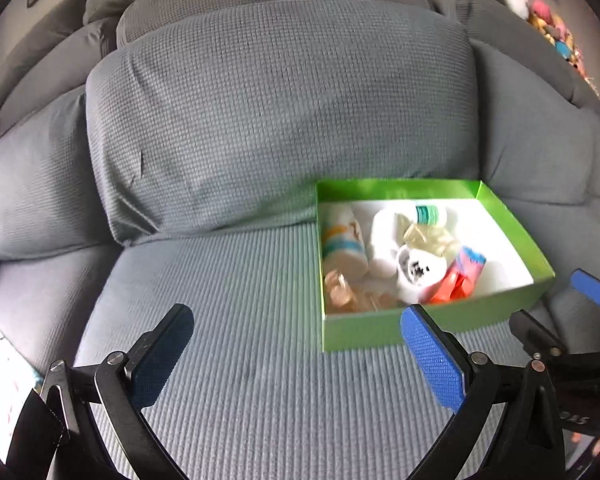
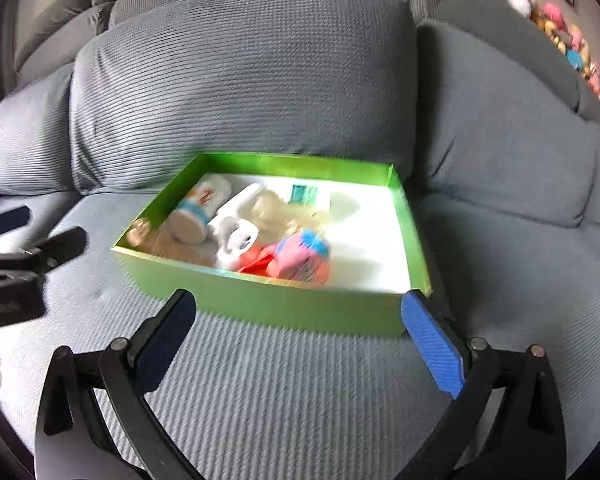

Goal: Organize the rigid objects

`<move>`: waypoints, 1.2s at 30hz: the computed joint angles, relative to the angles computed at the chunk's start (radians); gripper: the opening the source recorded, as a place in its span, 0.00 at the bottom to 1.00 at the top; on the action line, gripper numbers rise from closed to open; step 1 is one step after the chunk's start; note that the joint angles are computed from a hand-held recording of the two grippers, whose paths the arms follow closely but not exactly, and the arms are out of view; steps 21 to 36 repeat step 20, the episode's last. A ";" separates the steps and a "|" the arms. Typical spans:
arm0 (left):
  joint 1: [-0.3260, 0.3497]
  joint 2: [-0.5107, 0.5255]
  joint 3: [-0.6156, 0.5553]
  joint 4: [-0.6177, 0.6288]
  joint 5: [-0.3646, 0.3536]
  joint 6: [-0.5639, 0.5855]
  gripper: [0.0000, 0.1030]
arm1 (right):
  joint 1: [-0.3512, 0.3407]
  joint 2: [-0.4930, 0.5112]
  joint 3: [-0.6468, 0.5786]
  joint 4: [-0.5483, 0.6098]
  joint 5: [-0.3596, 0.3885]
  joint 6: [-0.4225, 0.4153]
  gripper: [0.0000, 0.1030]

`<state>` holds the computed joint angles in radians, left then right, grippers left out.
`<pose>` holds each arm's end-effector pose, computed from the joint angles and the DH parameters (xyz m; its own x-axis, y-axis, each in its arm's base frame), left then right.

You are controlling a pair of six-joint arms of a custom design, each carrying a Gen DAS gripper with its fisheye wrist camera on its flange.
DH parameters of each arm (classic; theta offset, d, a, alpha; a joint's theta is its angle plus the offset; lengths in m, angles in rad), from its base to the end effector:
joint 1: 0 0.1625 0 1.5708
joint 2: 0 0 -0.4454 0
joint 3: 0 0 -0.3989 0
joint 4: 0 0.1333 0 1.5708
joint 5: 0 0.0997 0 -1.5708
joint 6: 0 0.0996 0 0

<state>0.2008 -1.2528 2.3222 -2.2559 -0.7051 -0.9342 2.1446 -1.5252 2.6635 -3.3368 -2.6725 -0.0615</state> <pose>-0.3495 -0.2846 0.1385 -0.6410 0.2627 -0.7212 0.6611 0.6664 -0.3448 0.1973 -0.2233 0.2674 -0.6358 0.1524 0.7567 -0.4793 0.6904 -0.5418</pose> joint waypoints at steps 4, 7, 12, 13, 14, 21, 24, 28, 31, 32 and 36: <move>0.028 0.042 -0.044 -0.043 -0.019 0.041 1.00 | -0.038 0.010 -0.038 -0.001 0.002 -0.020 1.00; 0.038 0.092 -0.079 -0.069 -0.024 0.078 1.00 | -0.073 0.014 -0.065 0.000 0.008 -0.026 1.00; 0.062 0.170 -0.133 -0.066 -0.012 0.103 1.00 | -0.117 0.021 -0.093 0.018 0.004 -0.029 1.00; 0.068 0.180 -0.142 -0.049 -0.006 0.092 1.00 | -0.118 0.021 -0.091 0.021 -0.004 -0.024 1.00; 0.074 0.190 -0.150 -0.037 0.000 0.083 1.00 | -0.132 0.020 -0.090 0.015 0.002 -0.032 1.00; 0.099 0.230 -0.177 -0.025 0.005 0.076 1.00 | -0.160 0.023 -0.097 0.007 -0.010 -0.064 1.00; 0.099 0.230 -0.177 -0.025 0.005 0.076 1.00 | -0.160 0.023 -0.097 0.007 -0.010 -0.064 1.00; 0.099 0.230 -0.177 -0.025 0.005 0.076 1.00 | -0.160 0.023 -0.097 0.007 -0.010 -0.064 1.00; 0.099 0.230 -0.177 -0.025 0.005 0.076 1.00 | -0.160 0.023 -0.097 0.007 -0.010 -0.064 1.00; 0.099 0.230 -0.177 -0.025 0.005 0.076 1.00 | -0.160 0.023 -0.097 0.007 -0.010 -0.064 1.00; 0.099 0.230 -0.177 -0.025 0.005 0.076 1.00 | -0.160 0.023 -0.097 0.007 -0.010 -0.064 1.00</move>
